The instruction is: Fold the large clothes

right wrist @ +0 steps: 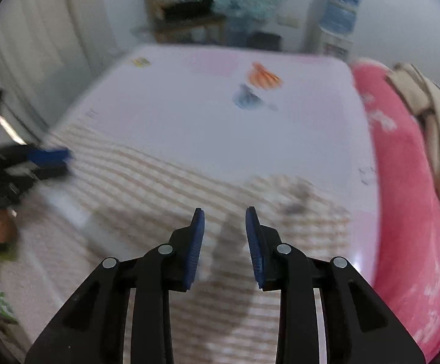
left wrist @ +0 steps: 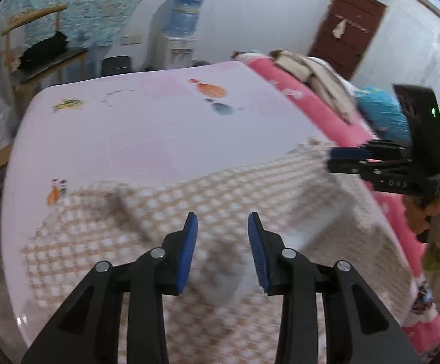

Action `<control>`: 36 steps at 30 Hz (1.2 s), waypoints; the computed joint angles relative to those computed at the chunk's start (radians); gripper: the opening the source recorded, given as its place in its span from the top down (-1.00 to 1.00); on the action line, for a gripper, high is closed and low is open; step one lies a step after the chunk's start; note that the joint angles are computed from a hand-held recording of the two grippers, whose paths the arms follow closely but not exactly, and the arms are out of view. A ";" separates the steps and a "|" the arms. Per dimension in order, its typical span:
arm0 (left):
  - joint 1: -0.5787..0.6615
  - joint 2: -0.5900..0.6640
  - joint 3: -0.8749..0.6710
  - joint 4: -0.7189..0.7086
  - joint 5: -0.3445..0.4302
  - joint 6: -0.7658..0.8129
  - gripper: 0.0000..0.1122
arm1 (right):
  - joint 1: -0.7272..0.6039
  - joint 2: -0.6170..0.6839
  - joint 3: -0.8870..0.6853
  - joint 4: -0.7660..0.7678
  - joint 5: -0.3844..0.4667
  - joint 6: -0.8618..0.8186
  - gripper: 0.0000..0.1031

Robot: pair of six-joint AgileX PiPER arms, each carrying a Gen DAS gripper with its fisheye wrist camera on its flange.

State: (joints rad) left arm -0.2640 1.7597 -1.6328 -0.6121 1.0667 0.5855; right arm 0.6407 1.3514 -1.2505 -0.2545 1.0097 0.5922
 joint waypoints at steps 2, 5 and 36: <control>-0.035 0.008 -0.005 0.041 0.012 -0.041 0.40 | 0.057 0.044 -0.018 -0.001 -0.044 0.016 0.45; -0.090 0.011 0.029 0.157 -0.020 -0.142 0.40 | 0.110 0.114 -0.014 -0.008 -0.061 0.053 0.44; 0.504 -0.563 0.704 -0.003 0.035 0.121 0.40 | 0.835 -0.069 0.249 -0.290 0.053 1.041 -0.17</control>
